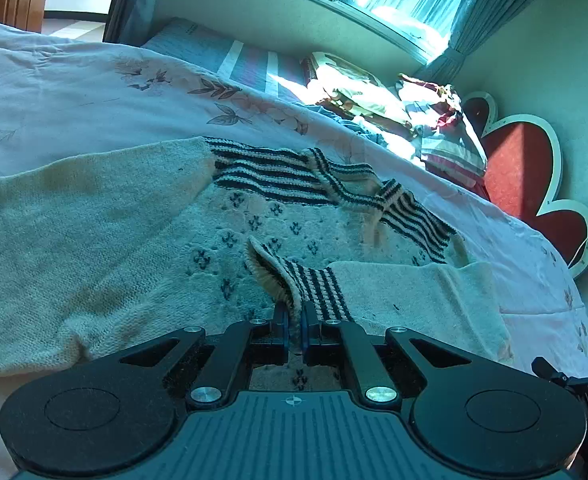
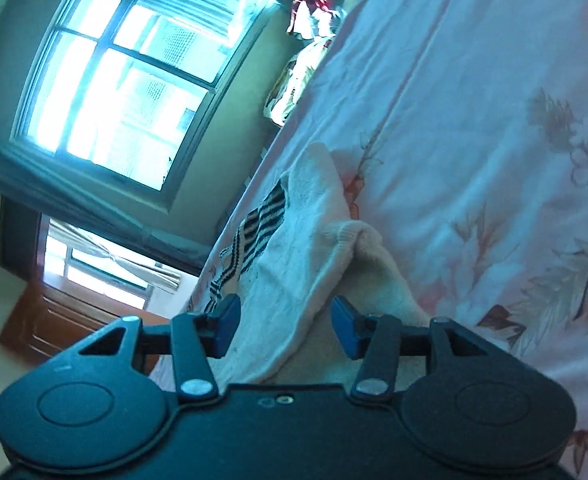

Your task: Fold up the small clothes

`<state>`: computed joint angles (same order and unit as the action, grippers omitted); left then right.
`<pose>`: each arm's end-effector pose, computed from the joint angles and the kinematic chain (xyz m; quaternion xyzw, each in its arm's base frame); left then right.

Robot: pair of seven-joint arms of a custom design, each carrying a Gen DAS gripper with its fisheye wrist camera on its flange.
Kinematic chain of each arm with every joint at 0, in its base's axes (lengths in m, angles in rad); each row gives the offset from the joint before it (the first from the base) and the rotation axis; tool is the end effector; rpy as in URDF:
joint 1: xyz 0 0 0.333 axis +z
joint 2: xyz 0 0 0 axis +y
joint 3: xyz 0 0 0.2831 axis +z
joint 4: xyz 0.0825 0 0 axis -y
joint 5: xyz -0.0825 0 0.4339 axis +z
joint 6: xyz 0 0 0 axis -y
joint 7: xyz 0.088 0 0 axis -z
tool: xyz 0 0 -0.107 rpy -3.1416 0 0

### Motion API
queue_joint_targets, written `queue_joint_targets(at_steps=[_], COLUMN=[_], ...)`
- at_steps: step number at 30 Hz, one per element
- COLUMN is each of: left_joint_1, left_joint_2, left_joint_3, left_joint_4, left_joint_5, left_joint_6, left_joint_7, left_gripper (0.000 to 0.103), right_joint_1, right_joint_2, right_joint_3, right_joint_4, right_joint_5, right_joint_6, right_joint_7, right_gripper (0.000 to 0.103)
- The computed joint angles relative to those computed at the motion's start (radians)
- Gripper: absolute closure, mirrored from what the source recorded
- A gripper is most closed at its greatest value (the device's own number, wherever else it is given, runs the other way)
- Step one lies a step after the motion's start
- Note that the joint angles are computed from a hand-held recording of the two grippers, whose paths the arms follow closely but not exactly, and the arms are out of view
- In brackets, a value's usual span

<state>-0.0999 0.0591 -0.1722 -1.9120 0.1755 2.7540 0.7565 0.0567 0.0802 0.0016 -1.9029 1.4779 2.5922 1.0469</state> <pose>0.6423 -0.1846 0.5039 -0.7722 0.5055 -0.3560 0.1467 0.6619 0.0195 0.4569 -0.4108 0.7241 0.0779 0.5485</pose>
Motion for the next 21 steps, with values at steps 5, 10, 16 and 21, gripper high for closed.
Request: queue_joint_targets(at_steps=[5,10,16,21], left_joint_1=[0.004,0.005,-0.004,-0.02], left_joint_2=[-0.007,0.001,0.007,0.046], left_joint_3=[0.002,-0.003,0.011,0.006], left_joint_4=[-0.02,-0.015,-0.009,0.035], left_joint_5=[-0.011,-0.048,0.074,0.178], left_joint_6=[0.02,0.015,0.006,-0.096], left_joint_7=[0.004,0.038,-0.08,-0.091], left_gripper=[0.097,0.097,0.097,0.098], right_joint_1=[-0.008,-0.011,0.013,0.019], right_joint_2=[0.078,0.135,0.145,0.147], right_joint_3=[0.011,0.046,0.084,0.067], right_joint_4=[0.07,0.133,0.138,0.112], right_joint_5=[0.015,0.062,0.027,-0.149], right_joint_6=[0.011,0.097,0.341,0.309], right_joint_7=[0.052,0.015,-0.012,0.118], right_gripper=[0.055,0.057,0.096,0.094])
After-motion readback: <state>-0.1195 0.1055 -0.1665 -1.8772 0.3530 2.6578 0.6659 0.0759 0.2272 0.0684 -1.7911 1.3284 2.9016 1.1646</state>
